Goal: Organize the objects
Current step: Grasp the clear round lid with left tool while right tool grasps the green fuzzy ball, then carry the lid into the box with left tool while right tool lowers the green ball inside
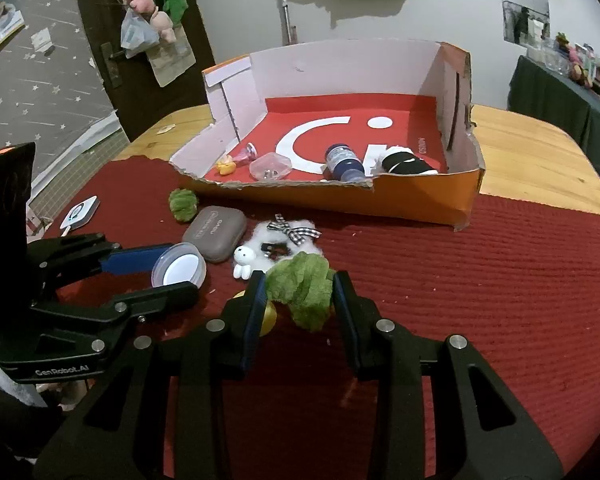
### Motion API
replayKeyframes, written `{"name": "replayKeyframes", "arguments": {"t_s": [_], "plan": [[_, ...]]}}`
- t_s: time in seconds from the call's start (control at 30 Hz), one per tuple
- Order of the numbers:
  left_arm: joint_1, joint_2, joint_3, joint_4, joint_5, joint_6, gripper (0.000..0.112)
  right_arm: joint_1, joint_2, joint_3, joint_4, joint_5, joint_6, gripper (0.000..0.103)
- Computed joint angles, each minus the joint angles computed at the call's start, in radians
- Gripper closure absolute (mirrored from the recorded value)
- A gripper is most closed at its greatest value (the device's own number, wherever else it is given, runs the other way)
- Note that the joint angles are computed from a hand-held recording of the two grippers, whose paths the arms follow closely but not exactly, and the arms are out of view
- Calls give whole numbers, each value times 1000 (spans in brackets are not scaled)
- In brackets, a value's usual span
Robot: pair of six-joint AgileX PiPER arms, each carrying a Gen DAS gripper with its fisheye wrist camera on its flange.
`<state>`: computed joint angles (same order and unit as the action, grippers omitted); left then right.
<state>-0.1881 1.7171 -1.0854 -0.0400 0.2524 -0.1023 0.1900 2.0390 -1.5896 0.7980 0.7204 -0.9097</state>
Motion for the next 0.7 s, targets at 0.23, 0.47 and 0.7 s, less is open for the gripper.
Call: {"name": "replayKeyframes", "arguments": {"t_s": [0.23, 0.47, 0.7], "plan": [[-3, -8, 1, 38, -1, -37, 70, 1, -4, 5, -7, 1, 2, 71], [7, -31, -7, 1, 4, -1, 70, -6, -19, -4, 23, 13, -18, 71], [43, -30, -82, -86, 43, 100, 70, -6, -13, -89, 9, 35, 4, 70]]}}
